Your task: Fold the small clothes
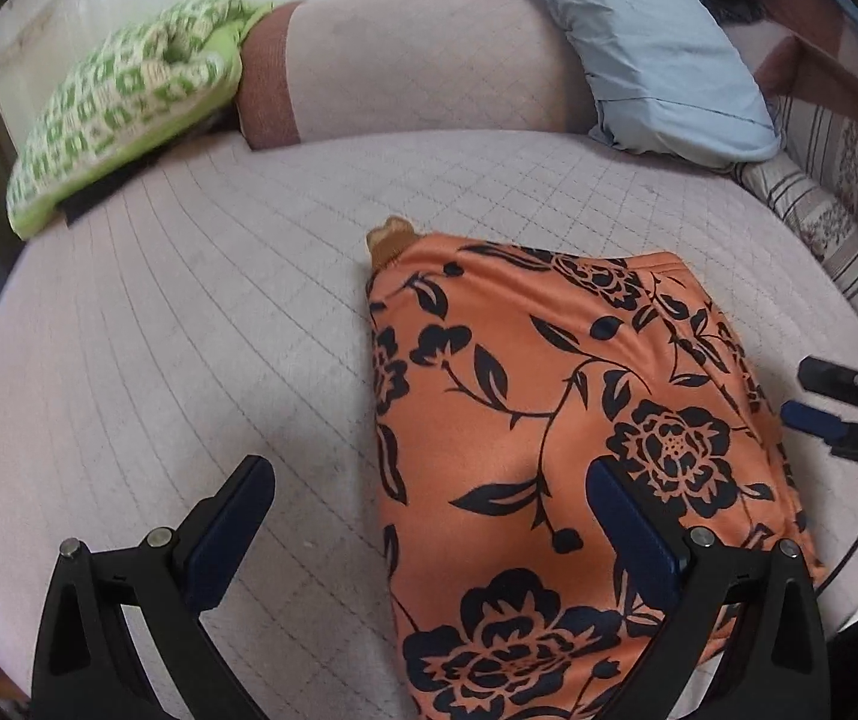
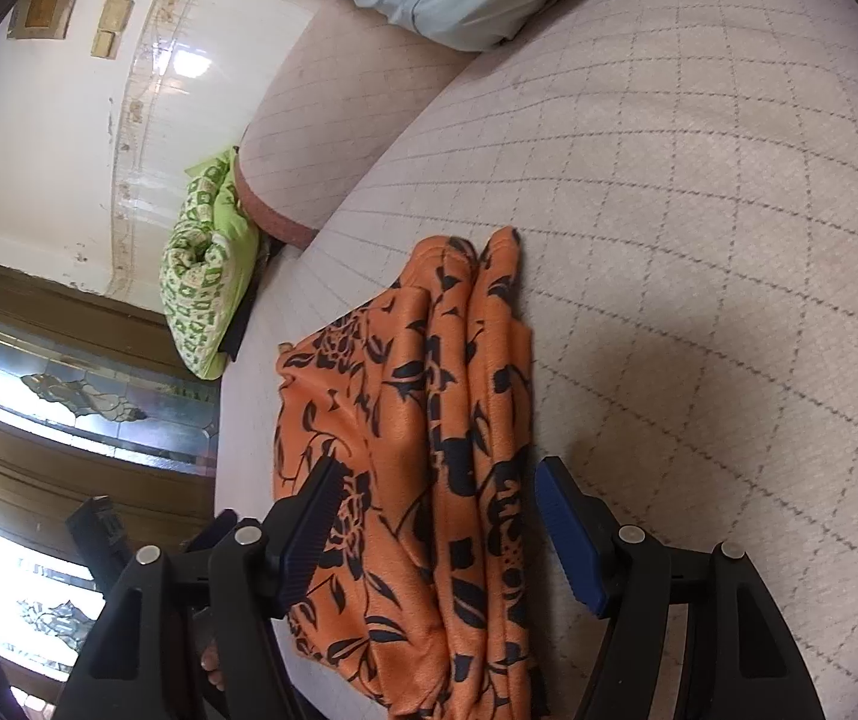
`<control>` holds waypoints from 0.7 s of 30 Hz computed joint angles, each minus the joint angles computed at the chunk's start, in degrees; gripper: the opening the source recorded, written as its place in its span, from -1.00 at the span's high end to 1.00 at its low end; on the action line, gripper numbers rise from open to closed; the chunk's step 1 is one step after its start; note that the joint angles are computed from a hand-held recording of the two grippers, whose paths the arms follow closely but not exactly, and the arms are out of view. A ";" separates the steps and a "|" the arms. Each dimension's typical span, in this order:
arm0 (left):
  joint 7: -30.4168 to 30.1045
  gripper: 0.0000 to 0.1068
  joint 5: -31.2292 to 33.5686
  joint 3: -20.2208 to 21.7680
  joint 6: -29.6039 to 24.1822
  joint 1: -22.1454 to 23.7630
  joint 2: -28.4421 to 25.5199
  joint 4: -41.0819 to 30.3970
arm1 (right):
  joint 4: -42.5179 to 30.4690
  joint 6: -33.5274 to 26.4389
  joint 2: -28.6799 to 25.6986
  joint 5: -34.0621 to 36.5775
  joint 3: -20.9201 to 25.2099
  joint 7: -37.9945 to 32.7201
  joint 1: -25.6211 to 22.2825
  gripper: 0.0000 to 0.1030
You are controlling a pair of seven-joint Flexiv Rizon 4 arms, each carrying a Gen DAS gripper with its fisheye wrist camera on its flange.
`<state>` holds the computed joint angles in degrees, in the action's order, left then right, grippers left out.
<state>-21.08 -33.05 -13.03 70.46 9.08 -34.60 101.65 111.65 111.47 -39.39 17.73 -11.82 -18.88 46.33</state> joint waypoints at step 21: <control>-1.13 -0.93 0.44 -1.26 4.02 0.47 -0.20 0.39 | 0.07 0.97 -0.06 2.17 -0.67 -1.55 1.02 -0.35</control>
